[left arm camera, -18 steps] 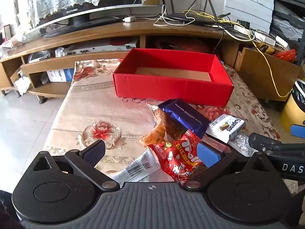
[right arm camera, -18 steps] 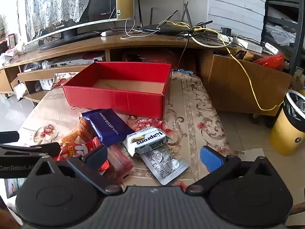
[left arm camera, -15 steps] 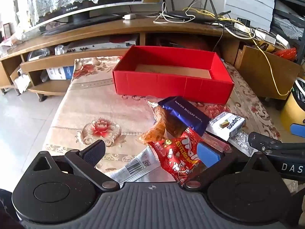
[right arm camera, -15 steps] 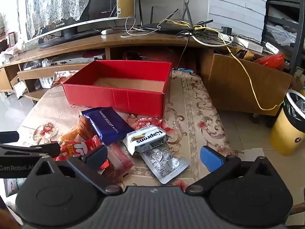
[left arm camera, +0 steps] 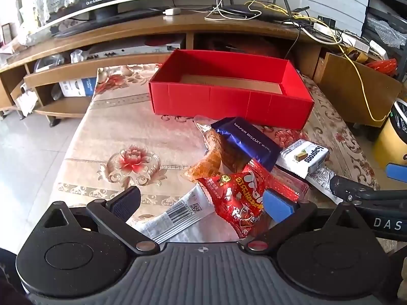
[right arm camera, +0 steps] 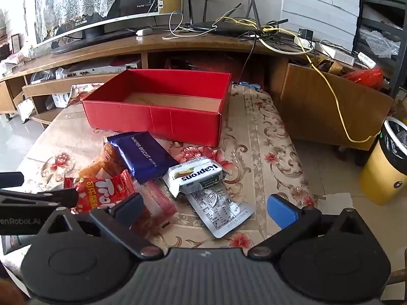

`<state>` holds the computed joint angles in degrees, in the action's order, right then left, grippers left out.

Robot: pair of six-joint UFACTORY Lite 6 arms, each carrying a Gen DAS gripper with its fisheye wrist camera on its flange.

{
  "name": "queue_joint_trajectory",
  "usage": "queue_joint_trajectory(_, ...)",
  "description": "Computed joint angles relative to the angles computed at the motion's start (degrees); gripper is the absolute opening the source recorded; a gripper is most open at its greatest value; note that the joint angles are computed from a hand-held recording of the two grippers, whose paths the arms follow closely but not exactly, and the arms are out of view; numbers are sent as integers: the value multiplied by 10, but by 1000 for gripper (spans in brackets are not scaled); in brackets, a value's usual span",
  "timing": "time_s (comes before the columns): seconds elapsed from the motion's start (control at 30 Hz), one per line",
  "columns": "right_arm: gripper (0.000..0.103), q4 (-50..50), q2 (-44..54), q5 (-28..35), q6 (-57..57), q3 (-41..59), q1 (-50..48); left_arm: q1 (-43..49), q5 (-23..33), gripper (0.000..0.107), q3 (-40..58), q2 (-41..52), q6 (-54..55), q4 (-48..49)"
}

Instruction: Organize snacks

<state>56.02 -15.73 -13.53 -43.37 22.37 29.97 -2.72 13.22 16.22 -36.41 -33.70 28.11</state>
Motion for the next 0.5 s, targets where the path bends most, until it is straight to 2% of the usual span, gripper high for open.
queue_joint_trajectory(0.5,98,30,14,2,-30,6,1,0,3,103,1,2,27,-26)
